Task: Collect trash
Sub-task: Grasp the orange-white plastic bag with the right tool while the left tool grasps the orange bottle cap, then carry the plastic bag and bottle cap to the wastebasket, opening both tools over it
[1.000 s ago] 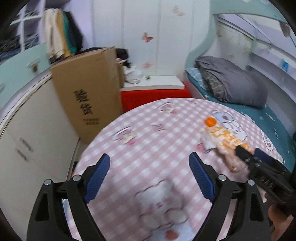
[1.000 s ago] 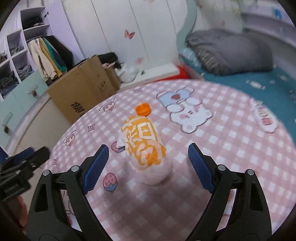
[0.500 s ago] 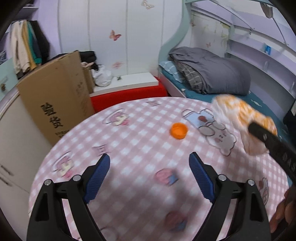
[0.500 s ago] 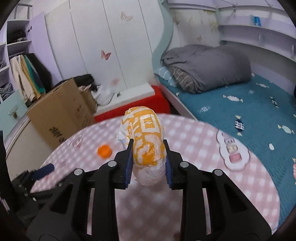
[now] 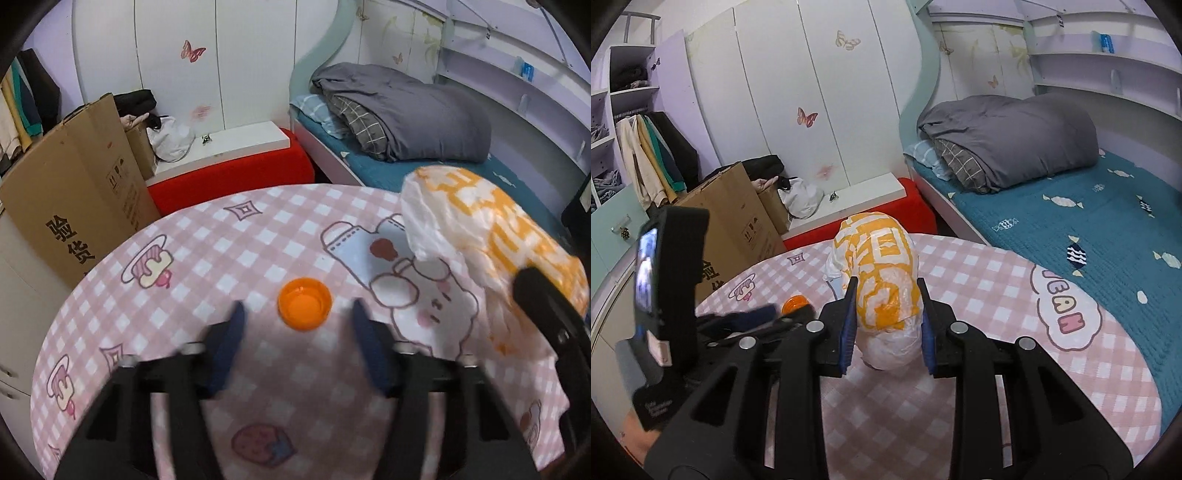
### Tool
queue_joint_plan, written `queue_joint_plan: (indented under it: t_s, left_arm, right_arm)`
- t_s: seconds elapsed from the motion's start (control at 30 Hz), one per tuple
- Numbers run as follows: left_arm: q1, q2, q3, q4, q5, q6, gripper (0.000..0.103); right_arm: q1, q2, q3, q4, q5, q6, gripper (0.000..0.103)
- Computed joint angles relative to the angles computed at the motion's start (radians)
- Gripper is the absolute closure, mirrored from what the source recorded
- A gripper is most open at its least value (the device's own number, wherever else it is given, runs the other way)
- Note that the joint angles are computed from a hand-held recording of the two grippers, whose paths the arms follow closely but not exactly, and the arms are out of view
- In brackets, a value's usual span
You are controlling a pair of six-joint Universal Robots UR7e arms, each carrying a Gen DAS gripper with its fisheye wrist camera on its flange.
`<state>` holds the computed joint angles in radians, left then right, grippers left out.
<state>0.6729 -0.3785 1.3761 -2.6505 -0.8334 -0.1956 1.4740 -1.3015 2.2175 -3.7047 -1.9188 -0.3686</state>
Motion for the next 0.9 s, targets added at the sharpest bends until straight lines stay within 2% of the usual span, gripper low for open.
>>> queue_joint_plan:
  t_s: [0.1, 0.23, 0.3, 0.4, 0.53, 0.6, 0.7, 0.9]
  left_arm:
    - [0.005, -0.018, 0.025, -0.035, -0.02, -0.005, 0.075]
    - [-0.007, -0.069, 0.105, -0.097, 0.006, 0.003, 0.075]
    - [-0.013, -0.112, 0.162, -0.125, 0.015, -0.01, 0.075]
    - [-0.032, -0.19, 0.269, -0.181, 0.066, -0.029, 0.075]
    - [-0.058, -0.338, 0.439, -0.219, 0.115, -0.106, 0.075]
    - [-0.071, -0.407, 0.512, -0.206, 0.154, -0.153, 0.075]
    - [-0.1, -0.532, 0.628, -0.147, 0.239, -0.251, 0.075]
    - [-0.151, -0.788, 0.788, 0.137, 0.35, -0.528, 0.075]
  right_arm:
    - [0.003, 0.0, -0.007, 0.009, 0.0, -0.001, 0.074]
    - [0.011, 0.003, -0.004, 0.001, -0.002, -0.021, 0.074]
    - [0.02, 0.007, -0.002, -0.007, -0.006, -0.038, 0.074]
    - [0.034, 0.017, -0.001, -0.007, 0.003, -0.066, 0.074]
    - [0.095, 0.031, 0.02, -0.031, 0.027, -0.123, 0.074]
    - [0.136, 0.037, 0.034, -0.021, 0.026, -0.141, 0.074]
    - [0.217, 0.044, 0.058, 0.032, 0.028, -0.126, 0.074]
    - [0.375, 0.084, 0.086, 0.088, 0.025, -0.093, 0.074]
